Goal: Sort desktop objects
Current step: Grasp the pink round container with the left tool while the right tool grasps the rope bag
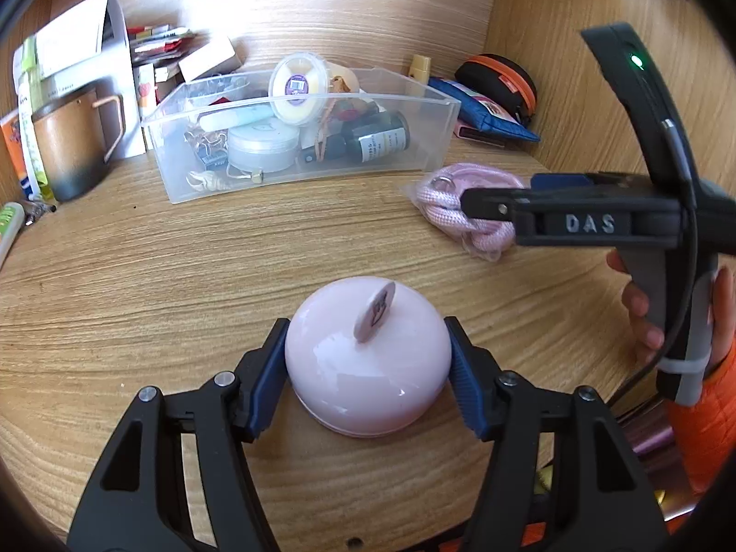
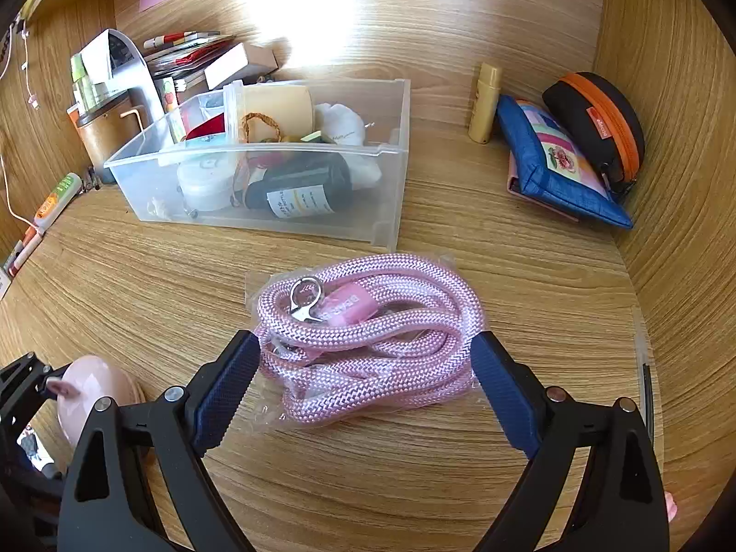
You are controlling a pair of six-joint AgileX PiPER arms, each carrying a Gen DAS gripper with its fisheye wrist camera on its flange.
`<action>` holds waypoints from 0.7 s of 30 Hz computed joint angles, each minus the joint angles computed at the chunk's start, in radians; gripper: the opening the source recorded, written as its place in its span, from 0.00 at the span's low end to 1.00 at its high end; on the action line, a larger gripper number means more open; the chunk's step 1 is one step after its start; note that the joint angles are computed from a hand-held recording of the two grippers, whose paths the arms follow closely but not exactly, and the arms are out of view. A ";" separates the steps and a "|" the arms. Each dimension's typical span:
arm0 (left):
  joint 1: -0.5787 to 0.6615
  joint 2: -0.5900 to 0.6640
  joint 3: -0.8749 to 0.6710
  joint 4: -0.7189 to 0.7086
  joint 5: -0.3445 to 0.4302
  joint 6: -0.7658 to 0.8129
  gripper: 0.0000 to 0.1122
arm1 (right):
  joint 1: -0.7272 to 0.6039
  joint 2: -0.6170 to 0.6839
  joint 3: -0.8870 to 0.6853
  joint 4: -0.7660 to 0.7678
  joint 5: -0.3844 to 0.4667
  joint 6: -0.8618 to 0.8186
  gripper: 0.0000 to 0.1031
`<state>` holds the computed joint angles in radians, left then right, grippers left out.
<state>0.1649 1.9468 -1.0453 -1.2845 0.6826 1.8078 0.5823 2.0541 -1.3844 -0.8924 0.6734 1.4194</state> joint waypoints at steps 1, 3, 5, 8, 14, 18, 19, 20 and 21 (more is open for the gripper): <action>-0.004 0.002 -0.010 0.008 -0.002 -0.017 0.56 | 0.000 0.000 -0.001 0.000 0.006 -0.001 0.89; -0.016 0.000 -0.028 0.018 -0.014 -0.036 0.56 | -0.004 -0.008 0.008 -0.004 0.006 0.003 0.89; -0.029 -0.005 -0.045 0.030 -0.021 -0.054 0.56 | -0.015 -0.021 0.026 -0.005 -0.005 0.014 0.89; -0.052 -0.015 -0.070 0.037 -0.038 -0.069 0.56 | -0.039 -0.041 0.056 0.003 -0.034 0.018 0.89; -0.094 0.000 -0.153 0.078 -0.043 -0.159 0.56 | -0.103 -0.070 0.113 0.058 -0.150 -0.034 0.89; -0.109 0.015 -0.197 0.101 -0.045 -0.208 0.56 | -0.152 -0.049 0.096 0.176 -0.200 -0.160 0.89; -0.113 0.018 -0.206 0.109 -0.051 -0.219 0.56 | -0.164 -0.050 0.101 0.196 -0.225 -0.181 0.89; -0.116 0.023 -0.215 0.119 -0.057 -0.231 0.56 | -0.173 -0.050 0.100 0.220 -0.239 -0.203 0.89; -0.119 0.027 -0.223 0.126 -0.061 -0.242 0.56 | -0.183 -0.048 0.098 0.245 -0.249 -0.228 0.89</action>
